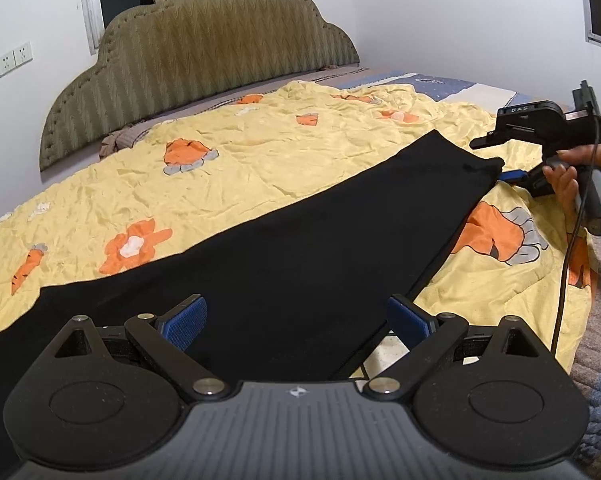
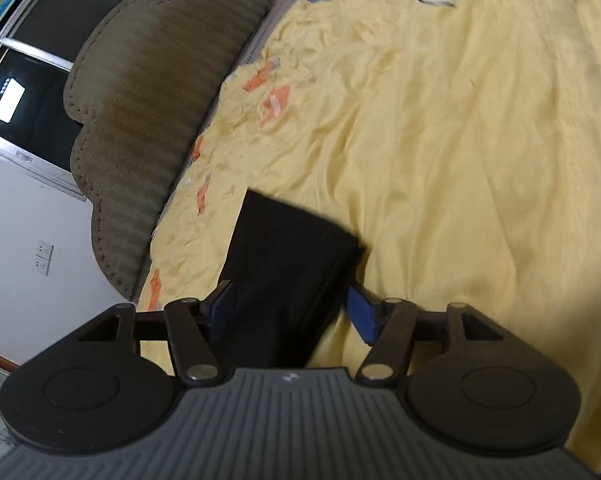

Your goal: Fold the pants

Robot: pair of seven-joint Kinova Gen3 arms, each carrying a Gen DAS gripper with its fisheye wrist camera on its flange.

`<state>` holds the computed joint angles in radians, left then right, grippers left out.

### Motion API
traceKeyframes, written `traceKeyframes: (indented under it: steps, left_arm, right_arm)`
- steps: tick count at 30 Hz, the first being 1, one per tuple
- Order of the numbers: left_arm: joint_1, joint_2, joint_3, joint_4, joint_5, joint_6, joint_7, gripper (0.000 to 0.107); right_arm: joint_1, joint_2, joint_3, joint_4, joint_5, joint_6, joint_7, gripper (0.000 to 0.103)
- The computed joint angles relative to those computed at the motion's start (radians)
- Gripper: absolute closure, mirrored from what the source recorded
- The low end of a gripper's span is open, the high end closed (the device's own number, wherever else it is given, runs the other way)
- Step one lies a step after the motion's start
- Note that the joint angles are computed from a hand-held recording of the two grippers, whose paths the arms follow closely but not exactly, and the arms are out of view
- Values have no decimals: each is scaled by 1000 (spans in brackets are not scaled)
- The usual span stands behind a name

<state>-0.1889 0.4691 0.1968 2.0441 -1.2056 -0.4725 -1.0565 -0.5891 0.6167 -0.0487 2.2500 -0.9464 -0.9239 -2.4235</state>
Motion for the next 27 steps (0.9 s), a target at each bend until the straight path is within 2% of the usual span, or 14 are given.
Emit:
traceKeyframes:
  steps: [1,3,4,5,7,9,11,15,17,19,21,23,25,27]
  left_arm:
    - [4,-1,-4,1,11,1,-10,10]
    - [5,1,-2,-3,20,9,-9,10]
    - [10,4,-7,-9,14,14,9,10]
    - [29,5,-31,-17,-5,11,44,10]
    - [85,8,-101,-36,-49,-4,122,10]
    - [168,12,-194,-50,-38,-27,151,10]
    - [261,21,-281,-65,33,-40,139,10]
    - [446,50,-418,-126,196,14,101,10]
    - [526,81,-484,-157,275,12,49,10]
    - [545,106,-475,-191,302,37,2,10]
    - [515,121,-399,-229,265,95,-2,10]
    - [504,129,-364,-240,239,90,-5,10]
    - [565,140,-397,-246,268,98,-68,10]
    - [657,176,-451,-279,288,168,-149,10]
  right_arm:
    - [15,6,-7,-3,-6,-7,8,48]
    - [34,11,-7,-2,23,-9,-4,60]
    - [32,6,6,-7,25,15,8,83]
    - [30,-2,14,-15,16,48,36,91]
    - [20,-8,22,-20,0,66,71,93]
    - [18,-10,14,-10,-6,48,57,94]
    - [20,-14,-10,-11,-38,21,80,94]
    - [-54,-41,67,-52,-124,69,233,94]
    - [-29,-51,30,-53,-126,41,259,94]
    - [-16,-58,18,-48,-109,32,256,95]
    - [-11,-67,14,-51,-116,38,279,95]
    - [-9,-71,7,-48,-114,28,276,95]
    - [-12,-74,4,-50,-121,20,289,95]
    - [-16,-80,2,-58,-135,19,315,95]
